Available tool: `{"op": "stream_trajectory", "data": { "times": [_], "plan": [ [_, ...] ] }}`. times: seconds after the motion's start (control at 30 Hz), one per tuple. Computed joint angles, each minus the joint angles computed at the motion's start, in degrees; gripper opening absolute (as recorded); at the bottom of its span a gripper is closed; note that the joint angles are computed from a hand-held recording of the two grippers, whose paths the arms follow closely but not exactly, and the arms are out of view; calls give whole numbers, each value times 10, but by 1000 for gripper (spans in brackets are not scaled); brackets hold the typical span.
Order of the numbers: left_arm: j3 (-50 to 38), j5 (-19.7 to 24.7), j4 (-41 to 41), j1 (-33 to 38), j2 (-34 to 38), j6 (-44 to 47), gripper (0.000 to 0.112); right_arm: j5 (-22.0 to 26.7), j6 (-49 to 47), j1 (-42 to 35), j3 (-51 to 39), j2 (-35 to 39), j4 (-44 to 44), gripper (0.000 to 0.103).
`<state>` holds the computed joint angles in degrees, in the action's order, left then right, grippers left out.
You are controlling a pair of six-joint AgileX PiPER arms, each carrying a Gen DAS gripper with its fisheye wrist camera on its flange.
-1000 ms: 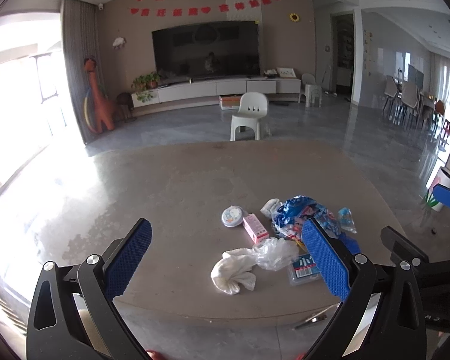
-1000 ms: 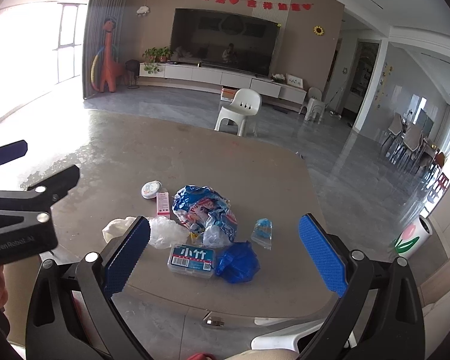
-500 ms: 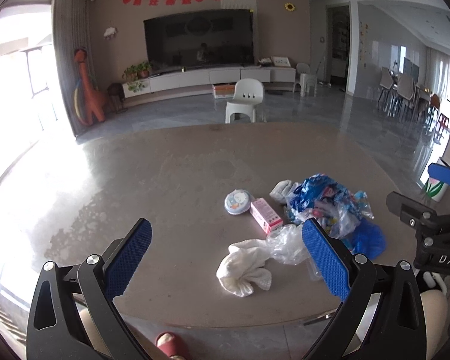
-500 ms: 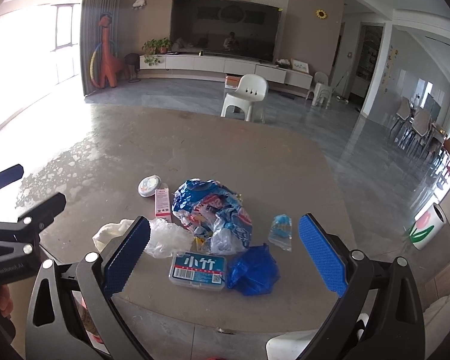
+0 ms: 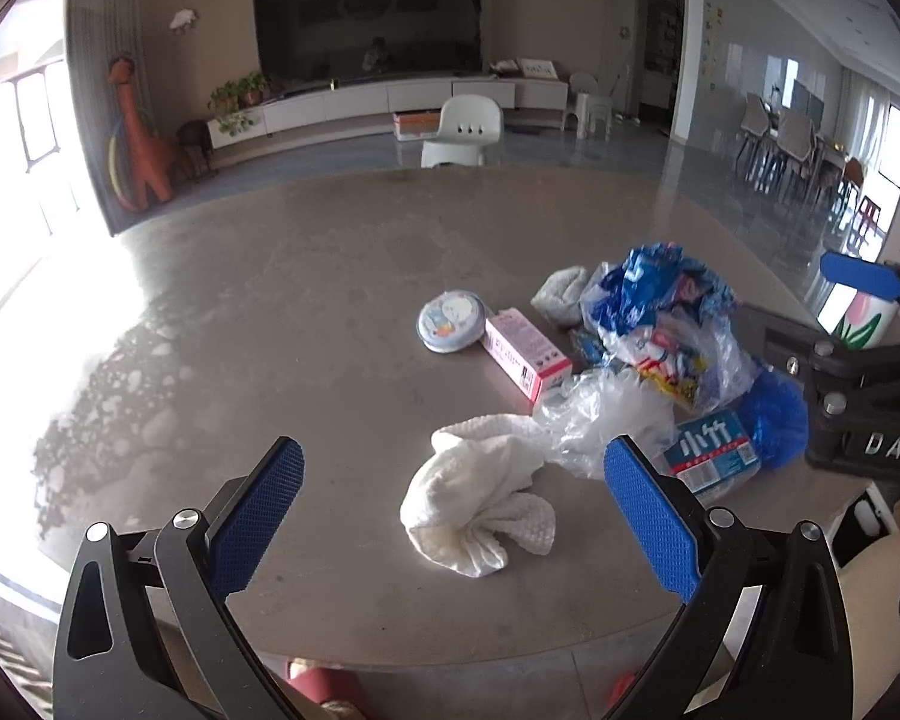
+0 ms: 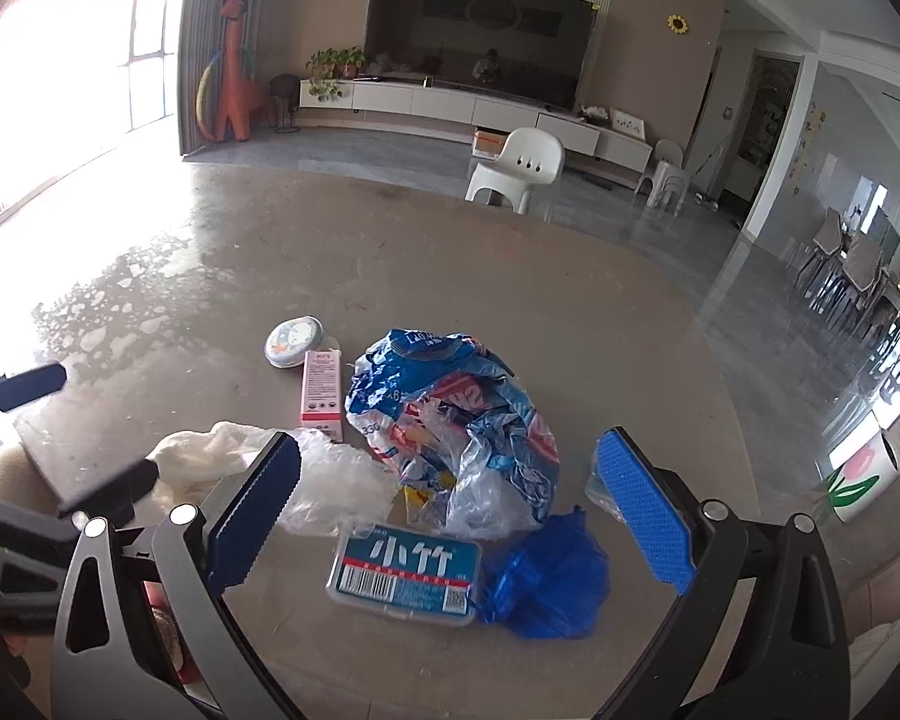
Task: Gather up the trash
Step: 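Grasp the white towel with the left tool while the right tool grasps the blue plastic bag bundle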
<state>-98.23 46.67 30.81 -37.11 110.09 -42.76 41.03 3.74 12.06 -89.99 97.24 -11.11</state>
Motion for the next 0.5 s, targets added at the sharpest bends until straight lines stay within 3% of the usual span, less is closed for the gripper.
{"op": "stream_trajectory", "data": {
  "times": [0.27,0.43,0.5],
  "plan": [
    [-20,-26,-45,40,67,30,98,-18,-27,-17,-20,44,47,99],
    [-67,-11,-110,61,130,98,98,-35,-41,-27,-15,54,74,99],
    [-43,-48,-99,61,127,85,98,-41,-45,-30,-8,54,81,99]
  ]
}}
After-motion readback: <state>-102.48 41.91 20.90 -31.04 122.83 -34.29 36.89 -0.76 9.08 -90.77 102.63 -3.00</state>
